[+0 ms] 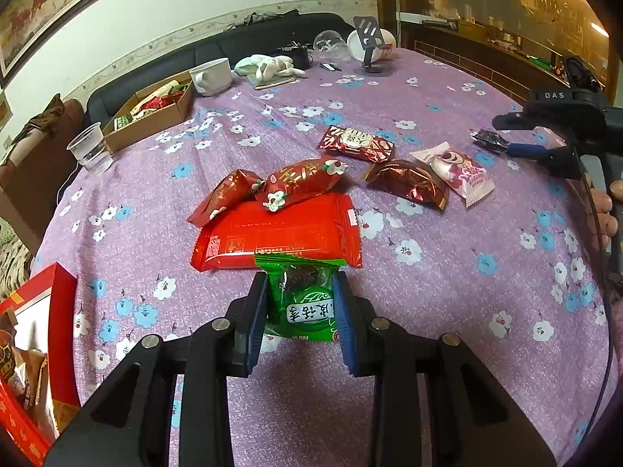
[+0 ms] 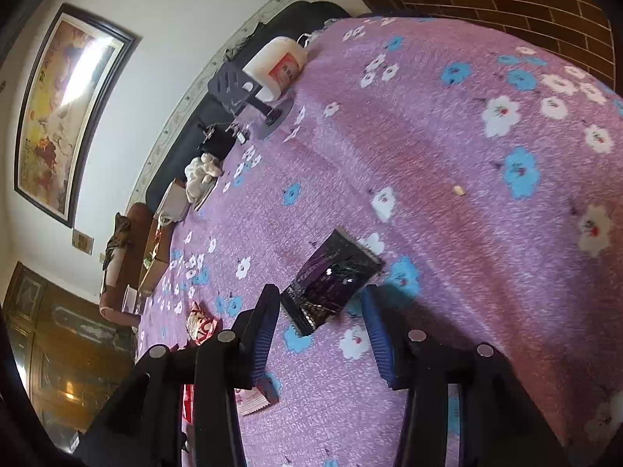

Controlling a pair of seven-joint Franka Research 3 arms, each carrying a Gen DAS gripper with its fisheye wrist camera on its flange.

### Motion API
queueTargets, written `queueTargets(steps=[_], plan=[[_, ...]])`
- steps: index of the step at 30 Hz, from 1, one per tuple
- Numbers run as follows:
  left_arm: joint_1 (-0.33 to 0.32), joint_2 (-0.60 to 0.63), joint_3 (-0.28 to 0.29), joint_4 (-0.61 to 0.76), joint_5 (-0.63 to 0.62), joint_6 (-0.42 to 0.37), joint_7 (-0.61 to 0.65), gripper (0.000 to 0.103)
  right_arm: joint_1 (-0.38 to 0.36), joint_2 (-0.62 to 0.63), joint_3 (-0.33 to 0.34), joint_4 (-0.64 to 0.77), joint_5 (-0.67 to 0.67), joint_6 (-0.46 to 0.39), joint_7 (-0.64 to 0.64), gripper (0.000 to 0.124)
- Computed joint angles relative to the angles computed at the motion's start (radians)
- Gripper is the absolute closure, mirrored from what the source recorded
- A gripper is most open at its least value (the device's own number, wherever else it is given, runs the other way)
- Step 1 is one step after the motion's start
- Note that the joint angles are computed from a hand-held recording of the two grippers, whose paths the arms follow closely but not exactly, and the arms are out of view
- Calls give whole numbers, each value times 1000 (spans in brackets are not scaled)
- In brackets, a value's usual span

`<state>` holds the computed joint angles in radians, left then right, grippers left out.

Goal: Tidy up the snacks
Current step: 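Carry the green packet and purple packet over the red-rimmed tray with both grippers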

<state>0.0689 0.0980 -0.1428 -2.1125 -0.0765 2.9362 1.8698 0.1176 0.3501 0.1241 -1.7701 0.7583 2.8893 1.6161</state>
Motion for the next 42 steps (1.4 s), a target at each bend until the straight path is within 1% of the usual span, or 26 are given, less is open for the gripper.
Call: queueTargets(steps=[2, 4, 7, 8, 10, 11, 12, 13, 15, 17, 19, 22, 26, 27, 28, 29, 31, 32, 33, 35, 39, 42], plan=[[3, 0, -2, 1, -10, -7, 9, 74, 14, 5, -12, 4, -23, 9, 21, 73], [4, -1, -4, 0, -18, -10, 19, 74, 58, 14, -61, 14, -107, 12, 111, 73], [10, 0, -10, 2, -53, -19, 50, 74, 175, 36, -200, 55, -364, -37, 343, 73], [11, 0, -10, 3, -63, -21, 57, 74, 225, 52, -259, 83, -474, -72, 429, 73], [13, 0, -14, 4, -89, -23, 76, 74, 311, 90, -357, 151, -675, -150, 562, 73], [15, 0, -16, 6, -105, -27, 90, 74, 352, 118, -402, 197, -772, -201, 619, 75], [14, 1, -15, 8, -109, -28, 92, 74, 398, 155, -451, 257, -879, -273, 675, 80], [13, 2, -15, 9, -115, -31, 96, 74, 425, 180, -477, 298, -951, -325, 708, 83], [18, 6, -18, 18, -148, -50, 116, 74, 468, 218, -513, 349, -1087, -388, 742, 87], [27, 11, -20, 31, -193, -73, 135, 74, 474, 210, -512, 339, -1149, -400, 765, 87], [37, 11, -21, 38, -246, -91, 155, 74, 447, 184, -484, 305, -1154, -378, 782, 88], [47, 5, -11, 41, -288, -105, 163, 74, 412, 127, -450, 232, -1173, -338, 814, 91], [55, -21, 1, 24, -359, -104, 199, 73, 288, 17, -322, 75, -1063, -180, 767, 91], [55, -29, 5, 17, -375, -102, 208, 73, 249, -9, -281, 34, -1017, -134, 734, 91], [53, -34, 11, 15, -383, -102, 211, 73, 202, -33, -229, -7, -942, -83, 676, 91], [54, -45, 16, 6, -402, -104, 223, 73, 165, -46, -185, -32, -869, -49, 619, 91], [50, -70, 28, -15, -435, -103, 241, 73, 68, -74, -59, -84, -648, 24, 429, 91], [46, -79, 35, -22, -449, -101, 250, 73, 33, -82, -8, -97, -555, 45, 346, 91], [43, -94, 43, -33, -461, -99, 253, 73, -7, -88, 53, -101, -453, 51, 249, 91], [33, -122, 61, -55, -470, -88, 251, 73, -35, -81, 115, -80, -333, 42, 129, 91], [10, -179, 99, -107, -461, -42, 239, 73, -18, -61, 166, -21, -212, 5, -17, 91], [5, -213, 124, -148, -392, 17, 189, 73, 6, -29, 207, 41, -133, -38, -128, 92]])
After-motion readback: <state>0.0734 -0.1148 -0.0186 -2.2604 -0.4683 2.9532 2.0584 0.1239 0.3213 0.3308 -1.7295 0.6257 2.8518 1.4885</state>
